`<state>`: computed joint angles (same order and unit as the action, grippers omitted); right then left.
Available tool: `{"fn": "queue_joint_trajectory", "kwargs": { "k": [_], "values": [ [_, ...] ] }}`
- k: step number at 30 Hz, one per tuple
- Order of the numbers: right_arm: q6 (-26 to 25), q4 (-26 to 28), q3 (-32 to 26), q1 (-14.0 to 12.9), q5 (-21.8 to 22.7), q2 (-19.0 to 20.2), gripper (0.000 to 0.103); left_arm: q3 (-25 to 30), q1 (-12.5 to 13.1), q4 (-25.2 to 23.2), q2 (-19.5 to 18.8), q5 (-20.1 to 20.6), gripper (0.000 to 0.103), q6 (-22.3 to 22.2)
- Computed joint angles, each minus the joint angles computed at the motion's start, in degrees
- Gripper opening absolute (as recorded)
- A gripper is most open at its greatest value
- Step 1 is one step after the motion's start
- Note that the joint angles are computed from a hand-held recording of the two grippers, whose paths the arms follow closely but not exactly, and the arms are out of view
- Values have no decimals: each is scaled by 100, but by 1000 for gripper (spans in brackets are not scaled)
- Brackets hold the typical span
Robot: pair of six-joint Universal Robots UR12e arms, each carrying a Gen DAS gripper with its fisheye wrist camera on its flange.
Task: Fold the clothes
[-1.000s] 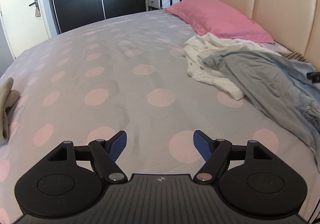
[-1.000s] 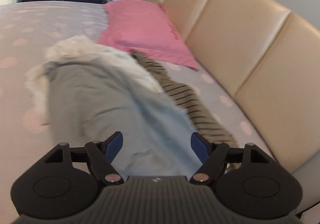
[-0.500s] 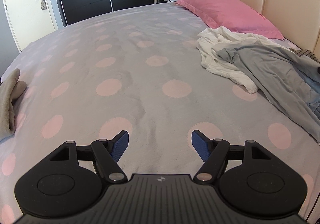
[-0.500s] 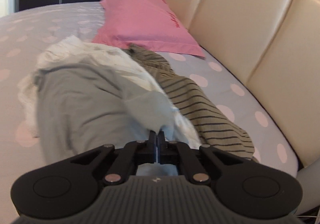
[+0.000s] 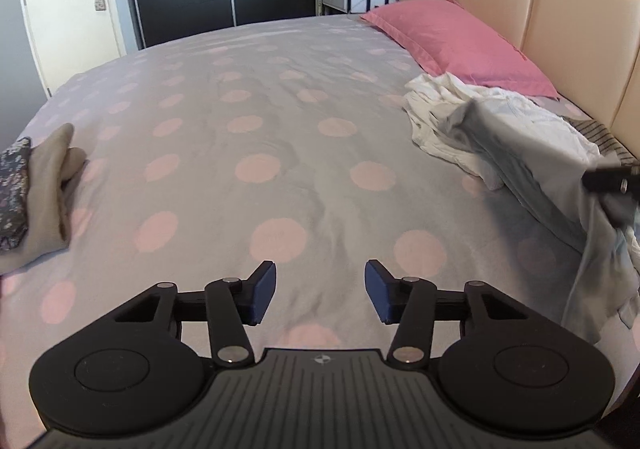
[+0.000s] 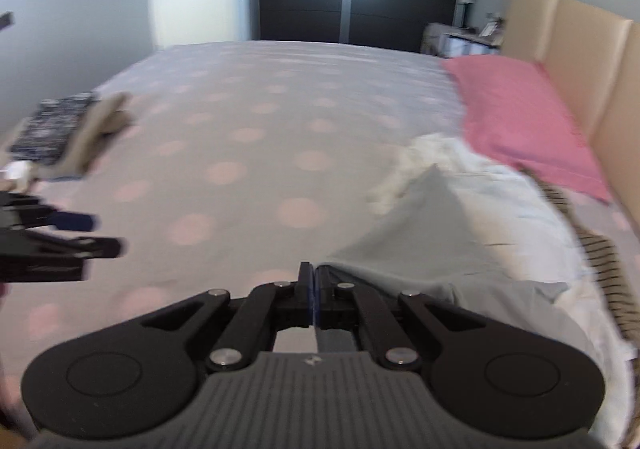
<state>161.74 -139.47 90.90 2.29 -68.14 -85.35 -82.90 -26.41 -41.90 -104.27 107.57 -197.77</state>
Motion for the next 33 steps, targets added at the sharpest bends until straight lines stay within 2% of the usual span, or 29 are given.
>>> {"fn": "queue_joint_trajectory", "kwargs": {
  "k": [5, 8, 11, 14, 16, 19, 21, 25, 27, 29, 33],
  "values": [
    [-305, 719, 209, 321, 1144, -283, 1, -321, 54, -42, 351, 244, 48, -14],
    [-668, 1337, 328, 545, 1548, -411, 1, -475, 91, -99, 519, 275, 48, 38],
    [-893, 1688, 464, 783, 1361, -479, 1, -633, 140, -151, 657, 205, 48, 87],
    [-966, 1830, 558, 882, 1044, -489, 4, -775, 173, -94, 725, 63, 48, 131],
    [-896, 1866, 560, 853, 949, -503, 6, -877, 184, -26, 763, -91, 48, 194],
    [-891, 1901, 523, 733, 825, -548, 17, -954, 172, 73, 745, -327, 48, 351],
    [-898, 1836, 481, 644, 593, -554, 19, -986, 156, 158, 712, -493, 48, 449],
    [-510, 1536, 365, 576, -472, -353, 20, -980, 100, 257, 595, -809, 48, 595],
    [-216, 1468, 320, 521, -837, -232, 21, -950, 74, 279, 523, -983, 48, 644],
    [114, 1425, 282, 479, -1078, -106, 36, -913, 49, 320, 444, -1157, 48, 655],
    [505, 1534, 299, 400, -1065, -3, 39, -817, -14, 285, 283, -1410, 48, 624]
  ]
}}
